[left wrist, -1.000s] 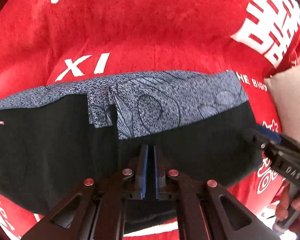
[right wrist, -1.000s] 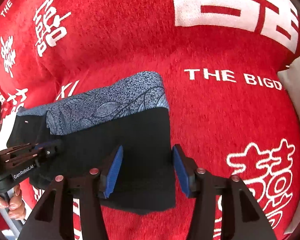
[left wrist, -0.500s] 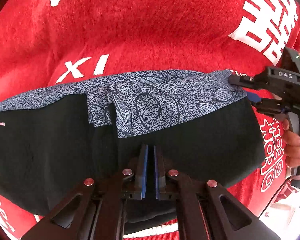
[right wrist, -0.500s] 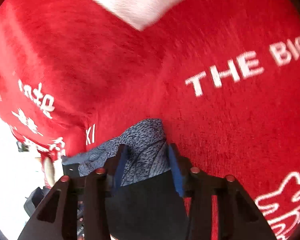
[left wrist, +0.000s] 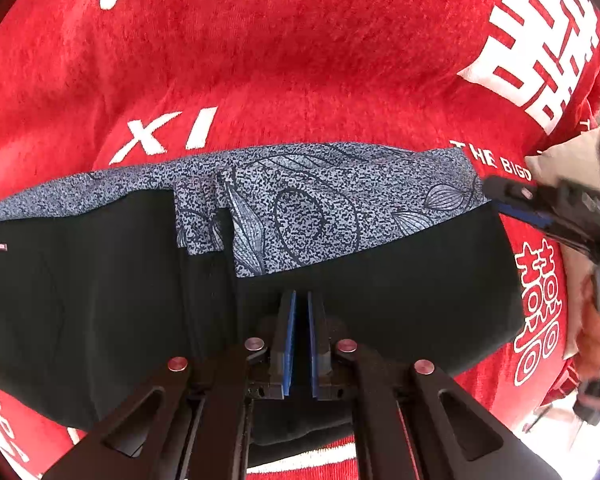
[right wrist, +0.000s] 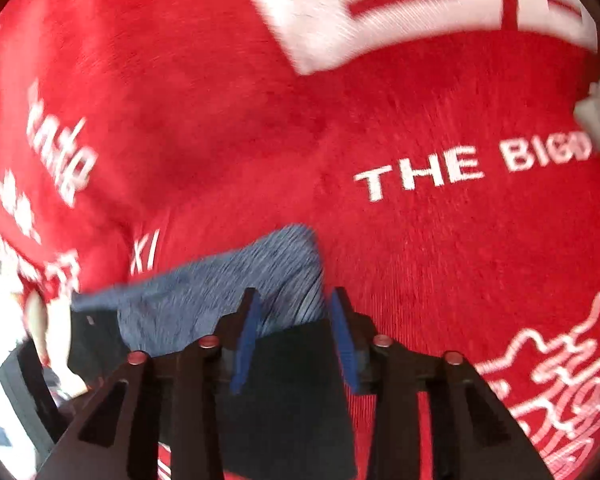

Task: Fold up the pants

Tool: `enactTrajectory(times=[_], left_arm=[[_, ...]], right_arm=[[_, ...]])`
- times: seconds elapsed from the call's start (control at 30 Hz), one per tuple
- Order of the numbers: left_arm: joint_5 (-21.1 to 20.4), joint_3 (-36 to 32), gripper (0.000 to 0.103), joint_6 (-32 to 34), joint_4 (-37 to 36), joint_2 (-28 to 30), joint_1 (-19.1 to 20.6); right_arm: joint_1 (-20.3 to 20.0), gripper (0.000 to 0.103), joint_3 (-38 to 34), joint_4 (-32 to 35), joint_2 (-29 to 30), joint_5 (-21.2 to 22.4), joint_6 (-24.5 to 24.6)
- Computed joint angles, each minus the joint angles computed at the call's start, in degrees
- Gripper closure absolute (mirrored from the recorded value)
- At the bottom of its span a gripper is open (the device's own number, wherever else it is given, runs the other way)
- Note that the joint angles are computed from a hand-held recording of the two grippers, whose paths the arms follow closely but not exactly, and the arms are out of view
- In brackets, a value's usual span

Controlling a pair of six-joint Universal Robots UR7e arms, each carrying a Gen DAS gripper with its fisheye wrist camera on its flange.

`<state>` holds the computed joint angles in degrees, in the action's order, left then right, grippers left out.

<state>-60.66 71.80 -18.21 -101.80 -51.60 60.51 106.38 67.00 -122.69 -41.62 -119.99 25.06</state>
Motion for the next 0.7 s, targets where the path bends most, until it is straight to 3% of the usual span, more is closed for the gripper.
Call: enactTrajectory(times=[0.07,0.23,0.27,0.3,0.33,0.37,0.47,0.7], left_arm=[[0.58,-0.72,0.096,-0.65,1.19,0.4,-0.28],[2.3,-2.26,0.095,-2.63,3.61,0.96,-1.1],[2.88,-2.49,0.081,-2.82,4.09,1.01,-1.29],[3.33,-2.61,0.047,-2.9,3.93,1.09,-1.49],[4.71,-1.89,0.029,-3.04,2.56,0.59,-1.9],[6.07,-0.91,0.021,-2.81,0.85,0.0,-2.28],[6.32,-0.9,0.021,-2.43,0.29,-0.51,-2.42],[9.12,-2.02,0.021,-7.84,7.12,-1.66,-1.75]], right_arm=[[1.58,0.044,0.64,0.78,-0.39,-2.18,-1.03],[4.54,0.032,3.1,3.55,-1.57,-6.12,-0.78],[5.01,0.031,3.25,4.97,-1.58,-6.95,-0.31],[5.33,0.031,3.39,5.53,-1.36,-7.56,-0.11],[5.44,0.031,3.41,6.22,-1.28,-8.11,-0.17],[5.78,0.031,3.85,6.84,-1.36,-8.54,-0.14],[6.23,0.03,4.21,7.96,-1.62,-8.38,0.08],[7.86,0.024,0.8,11.91,0.9,-10.05,1.07]])
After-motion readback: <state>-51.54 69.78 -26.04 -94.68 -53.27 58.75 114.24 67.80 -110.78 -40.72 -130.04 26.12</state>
